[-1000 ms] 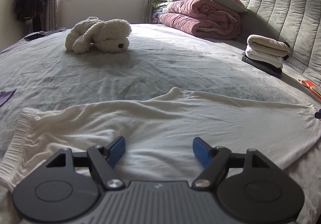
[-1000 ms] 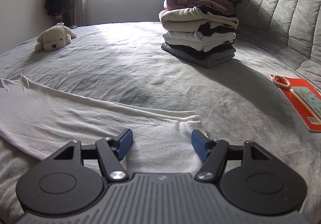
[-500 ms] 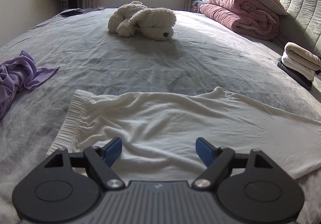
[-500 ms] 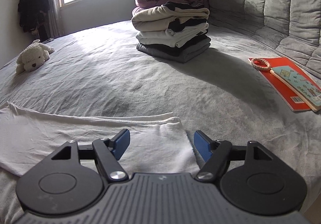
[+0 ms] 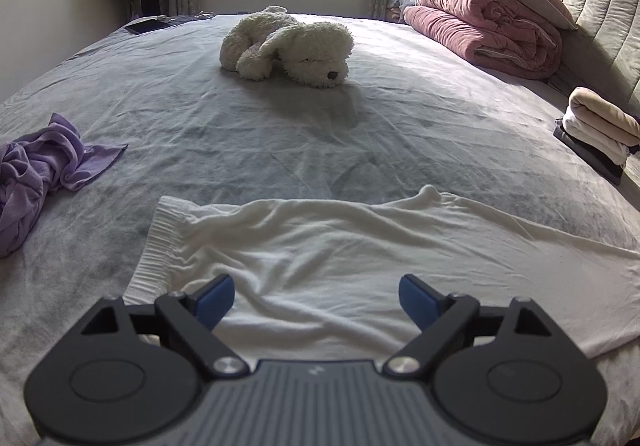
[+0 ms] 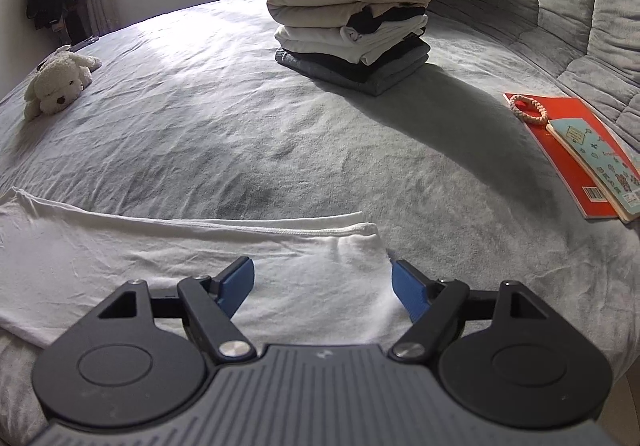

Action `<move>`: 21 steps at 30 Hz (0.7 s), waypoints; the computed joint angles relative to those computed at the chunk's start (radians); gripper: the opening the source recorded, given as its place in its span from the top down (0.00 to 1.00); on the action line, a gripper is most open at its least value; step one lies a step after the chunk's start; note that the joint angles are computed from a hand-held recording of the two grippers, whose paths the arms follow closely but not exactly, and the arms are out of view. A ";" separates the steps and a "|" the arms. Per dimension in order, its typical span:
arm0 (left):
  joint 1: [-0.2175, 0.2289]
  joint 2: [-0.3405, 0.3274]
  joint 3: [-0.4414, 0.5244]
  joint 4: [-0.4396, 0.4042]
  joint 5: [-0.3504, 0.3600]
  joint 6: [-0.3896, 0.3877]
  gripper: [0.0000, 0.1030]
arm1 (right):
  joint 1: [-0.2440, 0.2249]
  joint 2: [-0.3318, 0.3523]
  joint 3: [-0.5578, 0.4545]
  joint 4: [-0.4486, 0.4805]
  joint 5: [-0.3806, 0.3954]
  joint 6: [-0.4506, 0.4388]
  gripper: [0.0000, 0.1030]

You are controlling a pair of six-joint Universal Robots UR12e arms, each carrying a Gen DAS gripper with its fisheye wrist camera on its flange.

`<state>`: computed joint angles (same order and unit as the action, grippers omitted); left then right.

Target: Fold clothes

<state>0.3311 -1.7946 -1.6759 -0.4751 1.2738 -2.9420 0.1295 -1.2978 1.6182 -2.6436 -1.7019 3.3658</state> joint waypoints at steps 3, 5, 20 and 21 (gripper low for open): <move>0.001 0.003 0.007 -0.031 -0.010 -0.006 0.12 | -0.003 -0.003 -0.041 0.122 -0.005 0.033 0.23; 0.002 0.005 0.011 -0.048 -0.023 -0.010 0.12 | -0.006 -0.002 -0.073 0.218 0.001 0.061 0.23; -0.014 0.003 0.029 -0.103 -0.098 -0.016 0.12 | -0.034 0.041 -0.172 0.439 0.018 0.213 0.33; -0.014 0.002 0.030 -0.106 -0.097 -0.014 0.12 | -0.034 0.044 -0.171 0.442 0.017 0.218 0.34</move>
